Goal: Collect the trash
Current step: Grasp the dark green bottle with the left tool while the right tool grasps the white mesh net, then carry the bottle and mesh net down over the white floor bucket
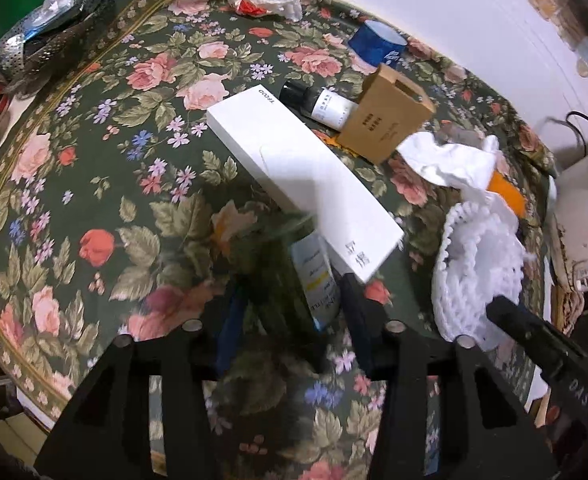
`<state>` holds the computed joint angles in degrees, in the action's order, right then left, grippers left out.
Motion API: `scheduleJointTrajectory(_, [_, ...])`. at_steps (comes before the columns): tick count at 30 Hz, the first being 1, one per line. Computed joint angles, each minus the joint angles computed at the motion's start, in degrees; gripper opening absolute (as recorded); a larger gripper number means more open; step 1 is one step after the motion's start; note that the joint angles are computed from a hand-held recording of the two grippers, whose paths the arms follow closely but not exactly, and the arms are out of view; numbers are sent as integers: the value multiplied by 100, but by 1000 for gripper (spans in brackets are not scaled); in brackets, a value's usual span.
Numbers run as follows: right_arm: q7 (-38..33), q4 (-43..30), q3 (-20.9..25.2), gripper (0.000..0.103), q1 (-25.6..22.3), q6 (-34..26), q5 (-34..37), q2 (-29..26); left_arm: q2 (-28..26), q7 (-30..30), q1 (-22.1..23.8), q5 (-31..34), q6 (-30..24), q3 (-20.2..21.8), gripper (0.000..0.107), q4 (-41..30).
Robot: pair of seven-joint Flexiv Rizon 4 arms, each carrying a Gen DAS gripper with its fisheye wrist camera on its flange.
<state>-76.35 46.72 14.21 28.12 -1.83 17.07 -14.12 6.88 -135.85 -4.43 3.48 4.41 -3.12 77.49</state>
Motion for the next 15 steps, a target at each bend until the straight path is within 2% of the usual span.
scheduleJointTrajectory(8, [186,378,35,18,33,275,-73,450,373,179,-59,274,-98,-112,42,-67])
scheduleJointTrajectory(15, [534,958,159,18,326,873,-807,1094,1064,696,-31,403,27,-168,42,140])
